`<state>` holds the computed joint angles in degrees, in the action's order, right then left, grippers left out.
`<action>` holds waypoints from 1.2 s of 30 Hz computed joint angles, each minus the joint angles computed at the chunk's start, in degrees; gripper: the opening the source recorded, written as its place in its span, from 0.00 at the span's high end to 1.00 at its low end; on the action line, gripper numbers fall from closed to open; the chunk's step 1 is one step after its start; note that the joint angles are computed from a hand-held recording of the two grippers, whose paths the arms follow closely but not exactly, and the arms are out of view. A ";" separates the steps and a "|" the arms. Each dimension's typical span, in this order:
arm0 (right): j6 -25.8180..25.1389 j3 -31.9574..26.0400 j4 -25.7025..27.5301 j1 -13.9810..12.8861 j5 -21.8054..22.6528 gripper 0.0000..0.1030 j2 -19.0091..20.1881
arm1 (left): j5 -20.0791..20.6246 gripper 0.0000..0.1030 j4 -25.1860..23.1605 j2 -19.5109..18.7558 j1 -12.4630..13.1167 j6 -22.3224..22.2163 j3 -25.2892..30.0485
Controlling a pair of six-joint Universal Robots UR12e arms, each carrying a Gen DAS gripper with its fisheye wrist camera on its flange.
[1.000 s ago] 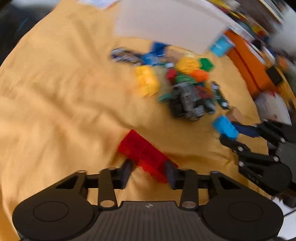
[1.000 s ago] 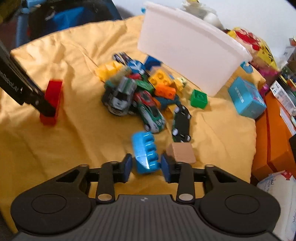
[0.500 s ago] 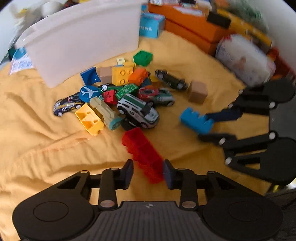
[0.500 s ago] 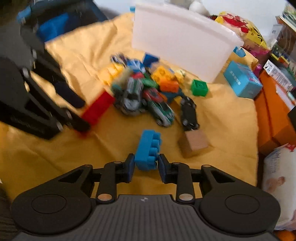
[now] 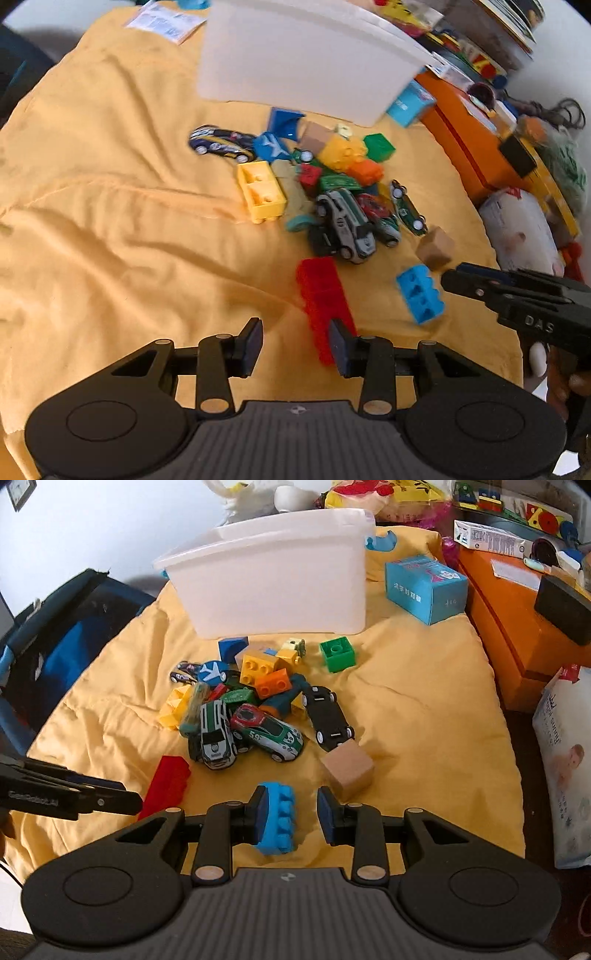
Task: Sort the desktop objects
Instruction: 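Lift the red brick in the left tool while the right tool holds the blue brick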
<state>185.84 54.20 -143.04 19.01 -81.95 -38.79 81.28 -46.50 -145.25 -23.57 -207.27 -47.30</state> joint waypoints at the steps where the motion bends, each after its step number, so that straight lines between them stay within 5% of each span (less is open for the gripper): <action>1: -0.39 0.51 -0.81 0.10 -0.53 0.67 -0.23 | -0.09 0.58 0.24 -0.12 0.05 -0.16 -0.02; 6: -0.15 -0.39 0.75 0.45 -2.90 0.67 0.36 | -1.33 0.59 0.37 -1.77 -0.44 2.33 2.39; 13: 4.89 0.11 1.85 -0.20 0.20 0.68 0.31 | -0.93 0.58 -4.92 -5.96 -2.01 10.71 10.89; 17: 5.98 -0.23 1.98 -0.44 2.55 0.68 0.64 | -3.55 0.60 -6.67 -7.53 -1.99 9.43 13.09; 23: 6.72 -0.16 3.05 -0.47 5.53 0.66 0.80 | -1.59 0.74 -5.98 -7.15 -2.25 10.93 12.40; 27: 4.30 -0.77 4.56 -0.06 5.09 0.66 1.31 | 3.24 0.74 -7.79 -5.65 -2.77 14.25 10.89; 30: -4.08 -0.80 4.25 1.22 -0.16 0.73 1.19 | 7.88 0.74 -8.03 -4.37 -3.21 17.63 9.01; 36: -11.19 -0.18 3.40 1.94 -3.56 0.73 0.82 | 7.68 0.71 -6.29 -3.14 -2.88 15.68 6.15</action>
